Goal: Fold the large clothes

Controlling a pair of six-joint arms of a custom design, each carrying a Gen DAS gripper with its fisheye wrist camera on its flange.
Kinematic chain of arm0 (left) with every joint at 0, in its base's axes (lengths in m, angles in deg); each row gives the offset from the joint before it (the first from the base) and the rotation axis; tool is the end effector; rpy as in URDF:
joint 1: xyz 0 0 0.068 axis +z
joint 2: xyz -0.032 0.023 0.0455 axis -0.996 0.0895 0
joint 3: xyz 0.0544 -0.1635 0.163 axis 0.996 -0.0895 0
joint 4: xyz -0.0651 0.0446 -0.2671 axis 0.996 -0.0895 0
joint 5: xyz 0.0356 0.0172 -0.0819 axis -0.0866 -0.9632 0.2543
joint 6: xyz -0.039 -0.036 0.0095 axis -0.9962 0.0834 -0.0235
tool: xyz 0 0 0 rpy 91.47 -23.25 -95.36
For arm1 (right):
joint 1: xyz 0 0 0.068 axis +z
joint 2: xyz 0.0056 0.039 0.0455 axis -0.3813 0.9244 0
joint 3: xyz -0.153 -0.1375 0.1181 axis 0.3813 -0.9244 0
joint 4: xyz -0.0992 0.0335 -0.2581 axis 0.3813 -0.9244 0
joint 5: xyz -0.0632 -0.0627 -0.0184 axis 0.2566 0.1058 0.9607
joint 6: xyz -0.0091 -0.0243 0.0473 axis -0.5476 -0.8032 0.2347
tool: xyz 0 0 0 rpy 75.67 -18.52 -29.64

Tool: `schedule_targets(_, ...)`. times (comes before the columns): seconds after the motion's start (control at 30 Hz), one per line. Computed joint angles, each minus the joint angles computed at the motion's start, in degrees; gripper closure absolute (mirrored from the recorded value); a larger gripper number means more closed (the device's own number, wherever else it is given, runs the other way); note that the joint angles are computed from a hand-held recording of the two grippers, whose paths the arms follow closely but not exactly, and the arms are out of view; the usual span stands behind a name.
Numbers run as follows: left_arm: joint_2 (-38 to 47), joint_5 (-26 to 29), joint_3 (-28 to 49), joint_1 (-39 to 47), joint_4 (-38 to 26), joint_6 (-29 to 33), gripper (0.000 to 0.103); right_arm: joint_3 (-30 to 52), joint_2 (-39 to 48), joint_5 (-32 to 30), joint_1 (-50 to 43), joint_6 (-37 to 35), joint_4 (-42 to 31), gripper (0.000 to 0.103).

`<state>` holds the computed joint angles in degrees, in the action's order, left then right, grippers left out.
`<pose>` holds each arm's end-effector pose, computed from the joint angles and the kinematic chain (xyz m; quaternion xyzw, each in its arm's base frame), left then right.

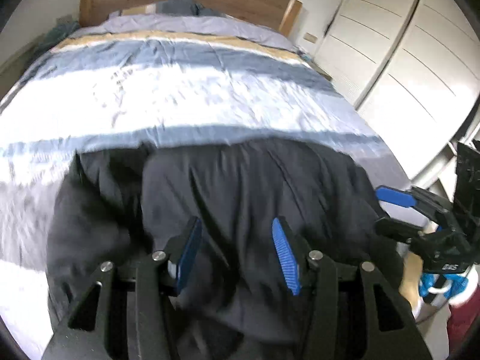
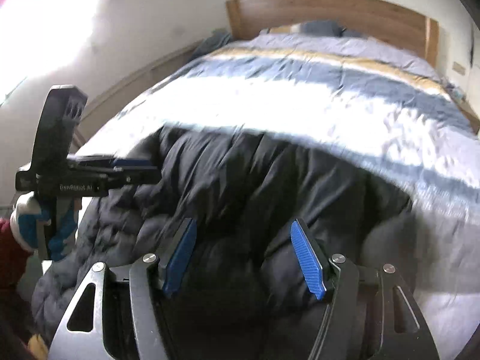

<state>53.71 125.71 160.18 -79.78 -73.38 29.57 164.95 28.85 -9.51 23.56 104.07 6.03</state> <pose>0.3360 0.0084 0.3528 0.3145 0.8829 -0.2364 0.2561 0.1529 0.1385 0.3553 0.0278 0.9339 0.0753 0.3483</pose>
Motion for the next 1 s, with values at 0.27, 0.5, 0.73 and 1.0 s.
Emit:
schedule_targets(0.27, 4.9, -6.7, -6.6, -4.6, 11.9, -5.2, 0.056, -5.2, 4.9, -5.5, -12.3, -8.8, 9.0, 0.035)
schedule_targets(0.5, 2.5, -10.7, -13.8, -4.9, 15.3, -2.4, 0.054, -15.0, 2.3, -7.9, -12.3, -7.9, 8.4, 0.035)
schedule_targets(0.73, -7.6, -2.6, -16.1, 0.4, 5.0, 5.8, 0.054, -11.5, -3.1, -3.0, -4.0, -0.7, -0.3, 0.035)
schedule_targets(1.0, -18.0, -7.8, -30.6, 1.7, 4.2, 10.6, 0.054, -13.7, -7.5, 0.9, 8.7, 15.6, -9.1, 0.035)
